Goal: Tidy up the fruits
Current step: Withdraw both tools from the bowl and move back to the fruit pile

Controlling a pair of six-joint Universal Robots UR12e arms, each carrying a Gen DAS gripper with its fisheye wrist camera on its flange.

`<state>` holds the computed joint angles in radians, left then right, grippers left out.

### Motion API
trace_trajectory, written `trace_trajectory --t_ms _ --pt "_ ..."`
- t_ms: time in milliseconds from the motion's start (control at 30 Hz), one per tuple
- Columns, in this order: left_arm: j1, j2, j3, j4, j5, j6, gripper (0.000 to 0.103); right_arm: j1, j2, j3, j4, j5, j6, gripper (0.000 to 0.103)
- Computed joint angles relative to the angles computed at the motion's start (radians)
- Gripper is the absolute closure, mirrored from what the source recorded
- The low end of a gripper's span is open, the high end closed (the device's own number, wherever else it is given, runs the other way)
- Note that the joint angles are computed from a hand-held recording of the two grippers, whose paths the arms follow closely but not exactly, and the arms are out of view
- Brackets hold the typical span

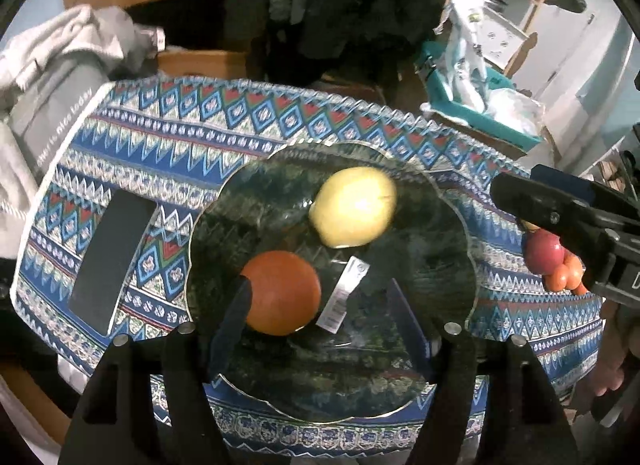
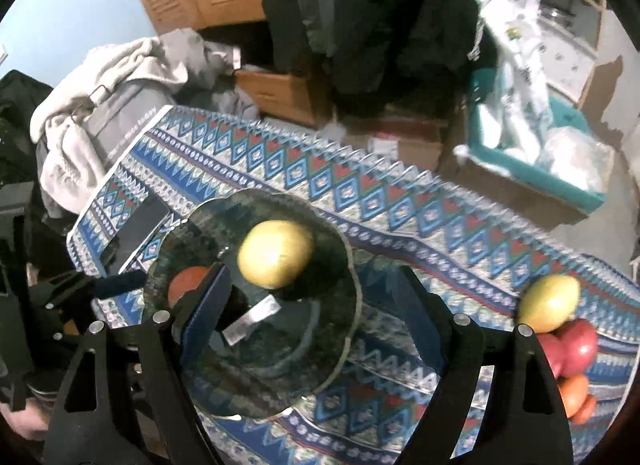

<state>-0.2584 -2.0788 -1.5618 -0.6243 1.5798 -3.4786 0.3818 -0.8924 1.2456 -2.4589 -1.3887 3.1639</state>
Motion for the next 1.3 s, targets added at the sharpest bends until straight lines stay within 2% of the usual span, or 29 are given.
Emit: trace_trajectory --t_ms 633,767,1033,1300 --pt "-0.067 0.017 0.044 0.071 0.021 0.087 0.027 -0.044 -0.155 0.177 -0.137 -0.088 0.026 0.019" --pt "-0.082 0.013 0.059 0.079 0.018 0.107 0.024 -0.058 -0.183 0.217 -0.163 -0.103 0.030 0.019" --pt "-0.108 -0.006 0.104 0.063 -0.008 0.127 0.024 -0.087 -0.231 0.285 -0.208 -0.122 0.043 0.019" --pt "-0.138 -0.035 0.155 0.057 -0.025 0.151 0.023 -0.119 -0.276 0.350 -0.239 -0.174 0.032 0.019"
